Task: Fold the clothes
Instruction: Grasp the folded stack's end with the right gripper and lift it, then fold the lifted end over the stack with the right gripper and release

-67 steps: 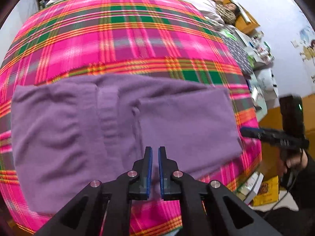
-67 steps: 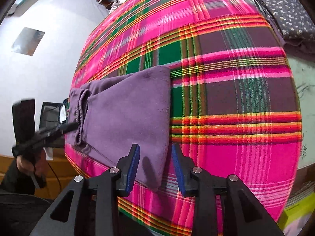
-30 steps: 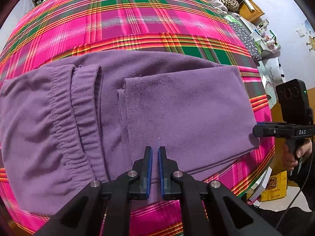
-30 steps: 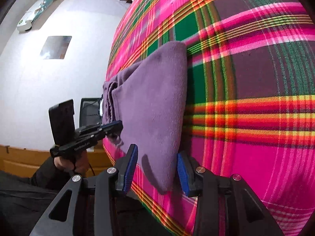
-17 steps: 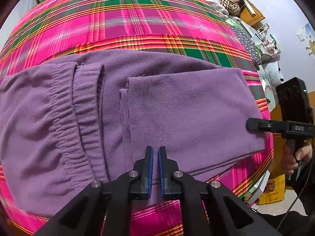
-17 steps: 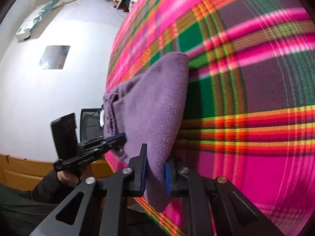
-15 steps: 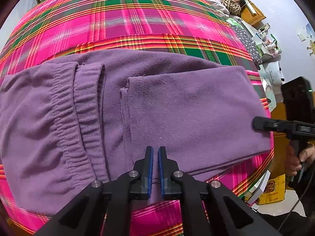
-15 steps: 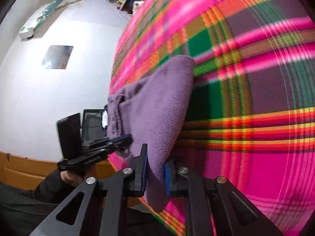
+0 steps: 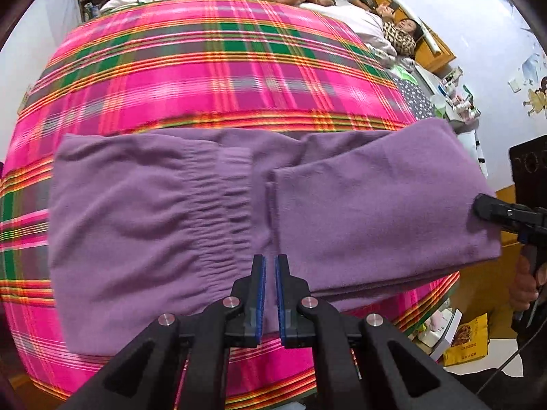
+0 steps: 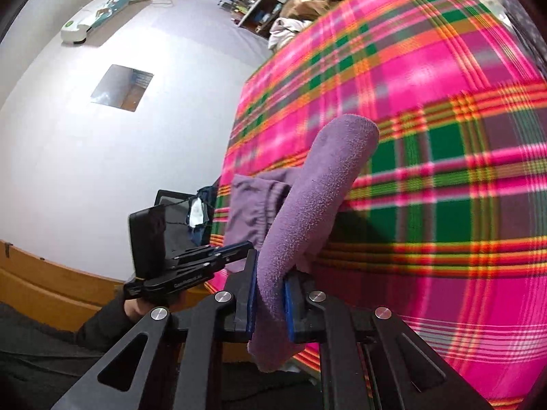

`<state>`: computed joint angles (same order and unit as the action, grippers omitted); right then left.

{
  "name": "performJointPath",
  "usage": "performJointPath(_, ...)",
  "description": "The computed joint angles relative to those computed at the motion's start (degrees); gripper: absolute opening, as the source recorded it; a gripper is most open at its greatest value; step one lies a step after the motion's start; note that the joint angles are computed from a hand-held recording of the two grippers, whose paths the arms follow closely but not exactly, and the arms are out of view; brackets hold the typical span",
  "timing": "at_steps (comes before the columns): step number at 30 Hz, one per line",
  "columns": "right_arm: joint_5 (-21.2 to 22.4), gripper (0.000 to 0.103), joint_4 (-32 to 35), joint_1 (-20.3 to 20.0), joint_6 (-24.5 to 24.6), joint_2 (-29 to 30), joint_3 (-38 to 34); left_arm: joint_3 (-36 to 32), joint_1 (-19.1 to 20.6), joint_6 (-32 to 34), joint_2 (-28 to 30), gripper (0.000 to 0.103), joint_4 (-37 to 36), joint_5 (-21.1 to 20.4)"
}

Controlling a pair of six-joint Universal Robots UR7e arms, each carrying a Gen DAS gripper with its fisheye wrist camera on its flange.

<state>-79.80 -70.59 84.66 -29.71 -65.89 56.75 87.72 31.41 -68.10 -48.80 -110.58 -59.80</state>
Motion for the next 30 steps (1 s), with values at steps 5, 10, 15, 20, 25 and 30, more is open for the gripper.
performJointPath(5,-0.39,0.013,-2.84,3.38,1.49,-1.43,2.27,3.27,0.26,0.84,-3.03,0.005,-1.61,0.05)
performJointPath(10,-2.26,0.013,-7.05,8.36,4.03,-2.87,6.46,5.34,1.39,4.22,-5.34,0.006,-4.35,0.01)
performJointPath(15,-4.69,0.013,-9.75,12.83,6.27,-2.98,9.56,9.69,2.29,5.38,-9.53,0.005,-8.12,0.43)
performJointPath(20,-6.98,0.013,-12.9,17.97,8.6,-1.36,13.31,14.72,2.79,4.5,-15.36,0.005,-8.82,0.64)
performJointPath(25,-9.37,0.013,-15.8,21.55,9.41,1.08,18.11,19.56,2.53,0.77,-21.72,0.005,-6.14,1.55)
performJointPath(30,-12.83,0.013,-18.98,23.79,10.29,4.74,23.25,23.64,1.8,-5.66,-28.2,0.005,-1.07,2.43)
